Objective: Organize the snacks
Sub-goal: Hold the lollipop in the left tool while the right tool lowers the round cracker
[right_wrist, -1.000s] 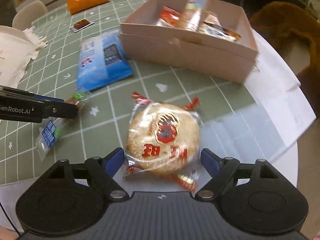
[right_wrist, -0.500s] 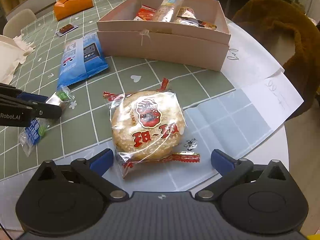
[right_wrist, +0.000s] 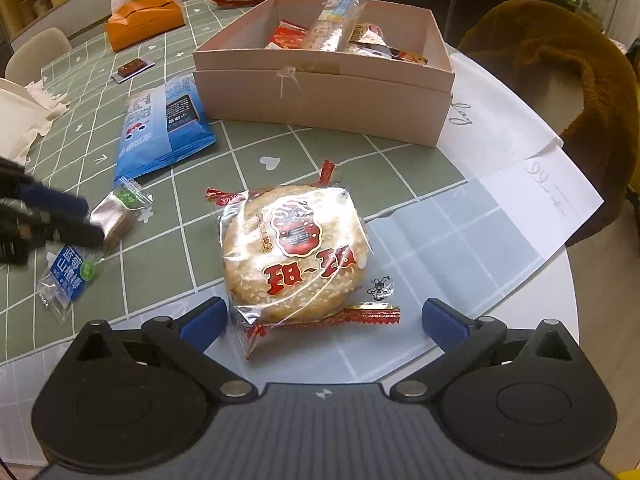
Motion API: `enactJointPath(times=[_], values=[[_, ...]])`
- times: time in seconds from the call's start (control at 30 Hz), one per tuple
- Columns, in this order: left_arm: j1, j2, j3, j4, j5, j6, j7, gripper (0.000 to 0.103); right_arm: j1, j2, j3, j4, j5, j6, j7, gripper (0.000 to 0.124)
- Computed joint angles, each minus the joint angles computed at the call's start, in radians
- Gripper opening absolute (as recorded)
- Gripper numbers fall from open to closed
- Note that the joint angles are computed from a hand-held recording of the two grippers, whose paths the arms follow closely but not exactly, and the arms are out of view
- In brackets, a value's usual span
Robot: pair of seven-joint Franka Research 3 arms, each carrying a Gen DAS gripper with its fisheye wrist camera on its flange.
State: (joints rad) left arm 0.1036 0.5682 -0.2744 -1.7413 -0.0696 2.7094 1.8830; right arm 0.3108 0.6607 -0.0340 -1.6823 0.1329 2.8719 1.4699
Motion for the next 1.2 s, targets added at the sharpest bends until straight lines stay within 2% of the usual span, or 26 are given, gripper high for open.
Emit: enactJointPath(times=[0.07,0.37,0.47,0.57,0.63,0.77,1.0,1.1,1.2], values=[[-0.009,0.002,0.003,-0.011,0.009,0.032,-0.004,0.050,0.002,-0.002,-0.001,-0.004,0.000,0.005,0.002,0.103],[-0.042,0.037,0.027,0.030,0.063,0.062,-0.085,0.048,0.004,-0.006,-0.001,-0.018,0.003,0.026,0.001,0.103],[-0.046,0.032,0.027,0.018,0.090,0.071,-0.089,0.048,0.012,-0.005,-0.012,0.000,-0.003,-0.008,0.012,0.102],[-0.033,0.027,0.014,0.003,0.084,0.086,-0.096,0.048,-0.005,-0.015,0.008,-0.014,0.008,0.040,-0.002,0.102],[-0.033,0.026,0.014,0.003,0.084,0.084,-0.107,0.048,-0.023,-0.009,0.028,0.005,0.024,0.026,-0.020,0.102],[-0.046,0.025,0.028,0.004,0.104,0.082,-0.131,0.048,0.010,0.032,-0.012,0.075,0.001,-0.006,0.010,0.102],[-0.036,0.024,0.018,-0.007,0.110,0.100,-0.140,0.048,-0.012,0.091,0.020,0.171,0.012,-0.060,-0.015,0.102],[-0.017,0.020,0.000,-0.026,0.097,0.127,-0.129,0.048,-0.030,0.084,0.044,0.167,0.036,-0.066,-0.030,0.097],[0.008,0.019,-0.025,-0.039,0.074,0.146,-0.118,0.048,-0.026,0.072,0.040,0.150,0.041,-0.064,-0.032,0.089]])
